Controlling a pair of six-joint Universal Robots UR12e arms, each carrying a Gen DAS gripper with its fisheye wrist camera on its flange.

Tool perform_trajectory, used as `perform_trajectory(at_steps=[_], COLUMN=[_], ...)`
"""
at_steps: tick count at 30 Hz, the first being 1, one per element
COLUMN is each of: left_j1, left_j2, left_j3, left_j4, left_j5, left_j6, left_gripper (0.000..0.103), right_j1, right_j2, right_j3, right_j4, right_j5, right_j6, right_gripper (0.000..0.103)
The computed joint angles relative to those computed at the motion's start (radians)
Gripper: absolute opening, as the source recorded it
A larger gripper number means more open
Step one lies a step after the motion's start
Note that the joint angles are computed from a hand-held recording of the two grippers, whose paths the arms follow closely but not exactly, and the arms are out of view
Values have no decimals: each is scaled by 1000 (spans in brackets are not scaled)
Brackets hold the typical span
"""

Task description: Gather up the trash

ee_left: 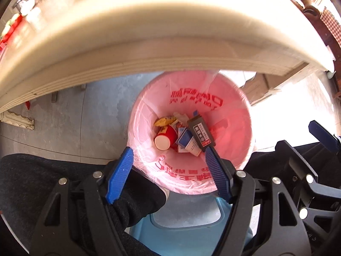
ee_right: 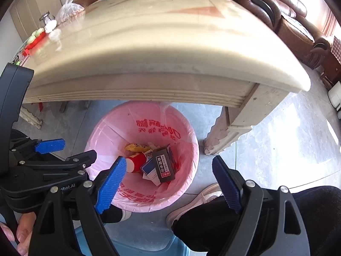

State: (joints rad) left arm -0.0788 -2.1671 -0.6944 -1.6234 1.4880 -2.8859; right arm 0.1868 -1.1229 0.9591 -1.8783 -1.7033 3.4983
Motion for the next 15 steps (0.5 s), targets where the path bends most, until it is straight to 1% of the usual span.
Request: perform_trajectory(at_steps=[2,3,5,8,11,13,15], left_j1=[1,1,4,7,9,13,14], left_j2=[14,21,34,57,82,94,103], left_j3=[-4,-6,-7,-13,-25,-23,-16], left_j4=[31,51,87,160,243,285,316], left_j5=[-15,-17,-35,-53,-62,-74,-70], left_j6=[-9,-14,-20,-35,-50,-62,-75], left_gripper=[69,69,70,74,75,78,82], right_j1=[6,9,15,27,40,48,52], right_j2=[-13,-20,-32,-42,-41,-42,-42], right_j3=[3,5,5,-11,-43,-60,-81], right_j4=[-32,-52,-92,-149,-185,-220,-244], right_j5=[-31,-49,-80,-132,-198,-235,-259], right_j6=[3,3,-1,-25,-55,-74,-82], right_gripper=[82,86,91,92,95,96,96])
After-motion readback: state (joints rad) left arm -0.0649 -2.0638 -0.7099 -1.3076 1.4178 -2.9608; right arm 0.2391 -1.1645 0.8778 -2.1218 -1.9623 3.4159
